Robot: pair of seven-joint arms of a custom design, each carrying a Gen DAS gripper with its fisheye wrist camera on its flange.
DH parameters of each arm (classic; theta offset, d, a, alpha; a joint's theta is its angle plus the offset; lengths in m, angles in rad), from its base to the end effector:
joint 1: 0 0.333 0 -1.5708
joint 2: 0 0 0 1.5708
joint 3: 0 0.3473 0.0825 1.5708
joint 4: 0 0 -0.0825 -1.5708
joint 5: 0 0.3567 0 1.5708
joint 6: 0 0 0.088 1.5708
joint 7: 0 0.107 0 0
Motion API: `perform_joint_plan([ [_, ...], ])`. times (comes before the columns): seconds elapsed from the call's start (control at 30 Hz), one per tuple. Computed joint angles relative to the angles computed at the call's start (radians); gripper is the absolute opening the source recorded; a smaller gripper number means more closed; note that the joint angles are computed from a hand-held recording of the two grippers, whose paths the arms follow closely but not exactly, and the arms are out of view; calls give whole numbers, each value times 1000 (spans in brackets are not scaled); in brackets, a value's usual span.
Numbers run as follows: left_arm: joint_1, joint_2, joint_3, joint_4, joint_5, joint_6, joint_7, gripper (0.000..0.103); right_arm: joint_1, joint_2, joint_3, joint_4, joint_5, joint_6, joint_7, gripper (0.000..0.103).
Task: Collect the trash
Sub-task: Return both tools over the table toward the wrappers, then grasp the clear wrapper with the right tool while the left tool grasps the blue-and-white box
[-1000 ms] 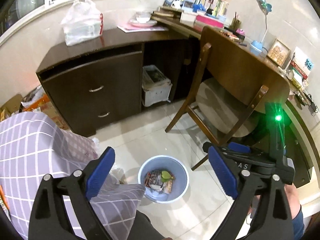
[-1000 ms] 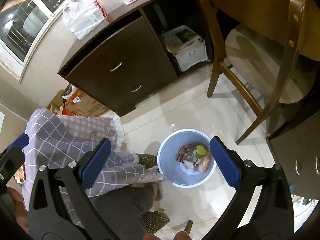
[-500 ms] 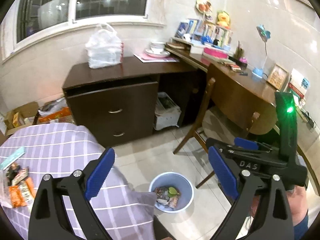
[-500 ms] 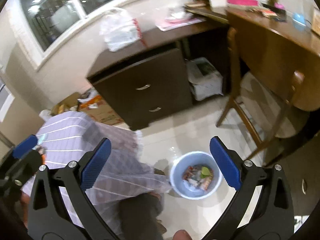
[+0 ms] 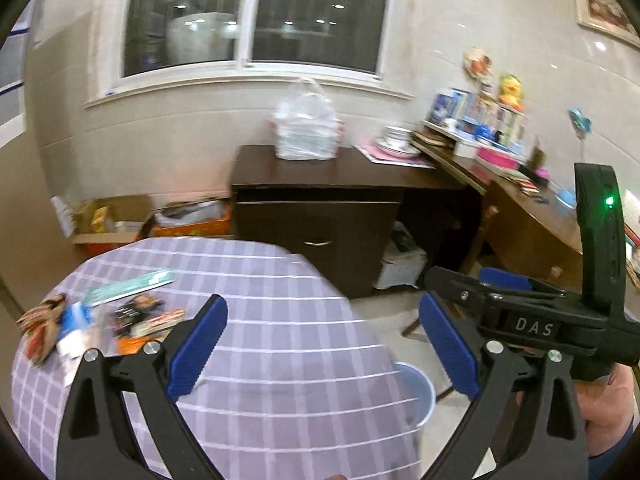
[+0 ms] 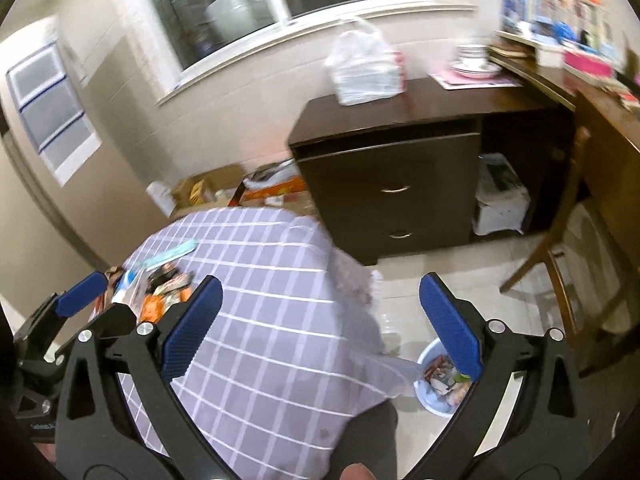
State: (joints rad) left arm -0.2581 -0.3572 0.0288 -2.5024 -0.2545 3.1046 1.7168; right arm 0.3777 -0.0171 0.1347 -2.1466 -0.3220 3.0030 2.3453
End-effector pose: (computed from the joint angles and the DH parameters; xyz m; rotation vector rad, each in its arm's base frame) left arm 0.4306 -0.0771 0.5708 -1.5917 1.7995 -1.0351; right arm 0.4760 0.2946 0.5580 -1.6475 1.5869 -0.3702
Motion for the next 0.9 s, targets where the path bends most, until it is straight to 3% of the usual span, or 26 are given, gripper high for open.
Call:
perform_joint_plan([
  [0.27,175,-93,13,-102,52,-3,-60,95,94,140,37,160,131,-60,-194,97],
  [0.53,280,-131,60,-163,77,-10,-89,95,198,307,33,360,154,-169,-323,97],
  [0.67,349,-132,40,-188,95,0,-116,95,224,371,34,432,180,-208,-380,96],
  [0.9,394,-109,47,-201,114,1,-139,95,263,497,25,593,209,-301,-451,79],
])
